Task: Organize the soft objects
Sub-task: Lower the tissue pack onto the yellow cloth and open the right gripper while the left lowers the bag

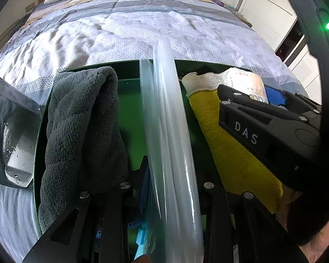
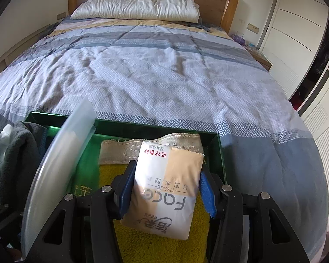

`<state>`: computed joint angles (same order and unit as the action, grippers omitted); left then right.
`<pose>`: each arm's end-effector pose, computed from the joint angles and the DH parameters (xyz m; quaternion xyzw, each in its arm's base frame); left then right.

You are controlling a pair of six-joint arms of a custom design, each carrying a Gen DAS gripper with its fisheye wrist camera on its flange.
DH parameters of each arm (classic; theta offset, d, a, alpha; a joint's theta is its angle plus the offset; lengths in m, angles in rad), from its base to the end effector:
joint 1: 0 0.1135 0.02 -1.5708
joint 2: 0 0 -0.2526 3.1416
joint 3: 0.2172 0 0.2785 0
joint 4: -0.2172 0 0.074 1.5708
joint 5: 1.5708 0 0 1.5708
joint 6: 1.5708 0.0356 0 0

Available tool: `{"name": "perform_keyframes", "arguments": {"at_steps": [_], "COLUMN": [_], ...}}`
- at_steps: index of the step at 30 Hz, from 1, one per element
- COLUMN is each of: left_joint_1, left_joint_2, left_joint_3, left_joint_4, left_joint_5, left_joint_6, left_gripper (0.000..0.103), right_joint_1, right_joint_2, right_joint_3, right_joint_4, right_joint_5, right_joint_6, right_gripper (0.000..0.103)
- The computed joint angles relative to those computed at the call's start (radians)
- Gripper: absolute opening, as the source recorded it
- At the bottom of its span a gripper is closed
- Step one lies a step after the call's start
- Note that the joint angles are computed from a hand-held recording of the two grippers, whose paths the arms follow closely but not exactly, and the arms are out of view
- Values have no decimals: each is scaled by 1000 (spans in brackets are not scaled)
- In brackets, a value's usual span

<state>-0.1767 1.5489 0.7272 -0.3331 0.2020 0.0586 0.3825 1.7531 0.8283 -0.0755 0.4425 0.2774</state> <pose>0.2819 -0.0576 0.1082 0.1349 0.9643 -0.1106 0.1993 0.3163 0.1108 0.0915 0.0125 0.9382 -0.1103 0.3280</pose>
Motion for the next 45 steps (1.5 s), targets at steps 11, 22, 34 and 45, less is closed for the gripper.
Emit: {"name": "perform_keyframes", "arguments": {"at_steps": [11,22,34,45], "left_joint_1": [-3,-8,-3,-7], "left_joint_2": [0,-1,1,-9], "left_joint_3": [0,-1,7,-4], "left_joint_4": [5,7,0,14], "left_joint_5": [-1,-3,2,4], "left_joint_6": [-5,-10,-9,-10], "left_gripper": [25,25,25,28], "right_joint_1": [-19,-32,-30,-26], "right_joint_2": [61,87,98,75], "right_joint_3": [36,68,85,61], "right_joint_4": [5,-16,-29,-15], "right_joint_5": [1,-11,-4,2], "right_joint_6": [-23,-40,-40,-32], "right_gripper": [52,54,59,83]}}
